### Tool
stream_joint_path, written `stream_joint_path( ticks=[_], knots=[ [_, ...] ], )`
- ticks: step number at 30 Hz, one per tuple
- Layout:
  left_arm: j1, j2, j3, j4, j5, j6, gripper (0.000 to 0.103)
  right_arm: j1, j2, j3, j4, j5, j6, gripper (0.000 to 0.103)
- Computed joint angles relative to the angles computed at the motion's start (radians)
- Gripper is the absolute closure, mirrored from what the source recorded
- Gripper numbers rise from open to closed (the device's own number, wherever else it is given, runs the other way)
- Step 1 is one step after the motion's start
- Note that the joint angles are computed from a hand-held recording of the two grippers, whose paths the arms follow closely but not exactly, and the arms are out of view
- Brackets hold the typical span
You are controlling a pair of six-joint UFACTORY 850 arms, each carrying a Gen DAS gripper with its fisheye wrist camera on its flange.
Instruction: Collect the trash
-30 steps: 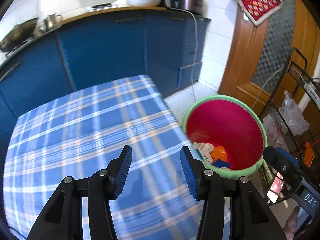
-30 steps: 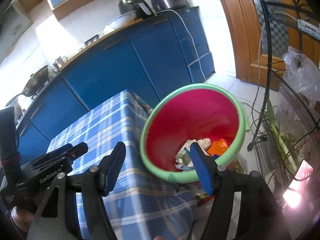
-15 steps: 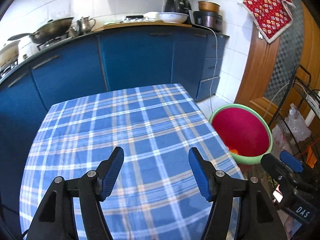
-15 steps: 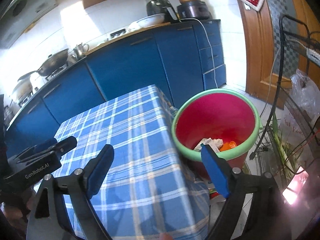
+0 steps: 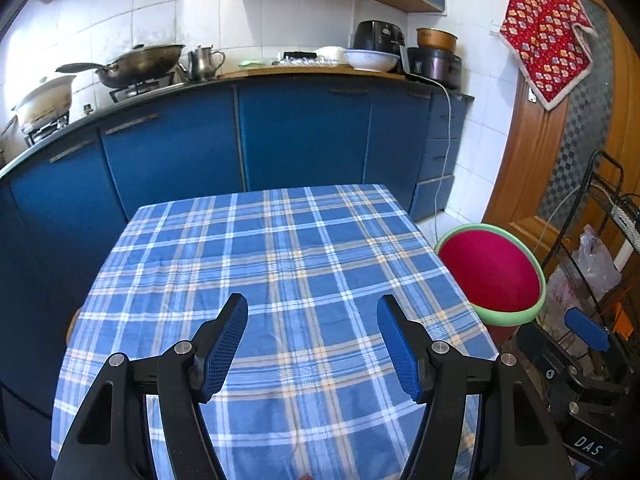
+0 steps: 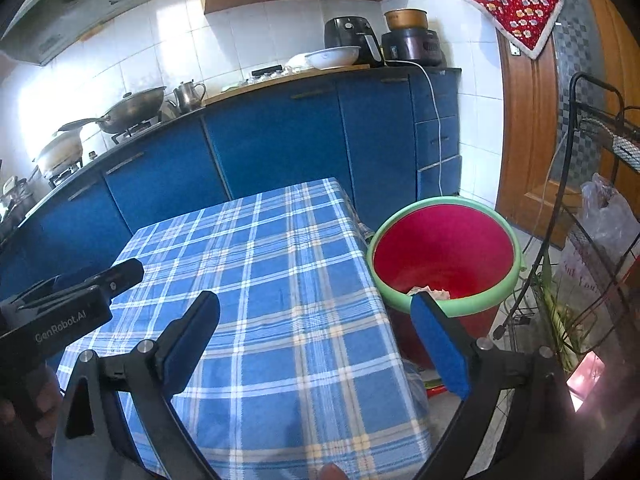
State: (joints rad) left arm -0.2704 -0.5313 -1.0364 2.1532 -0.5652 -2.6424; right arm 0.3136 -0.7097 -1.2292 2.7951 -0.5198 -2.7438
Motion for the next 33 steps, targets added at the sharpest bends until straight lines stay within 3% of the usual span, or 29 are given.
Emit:
stream_joint_path(
  ticks=[11,33],
  knots=[
    [-0.001,0.037,0.054,0.016,-0.039,-0.049,0.034,0.023,0.030,0.041,0.101,-0.030,-0.123,0.007],
    [0.004,0.045,0.067,0.036,-0.041,-0.075,0.034,0.022,0.031,0.045,0.101,-0.036,-0.126,0.006]
  ],
)
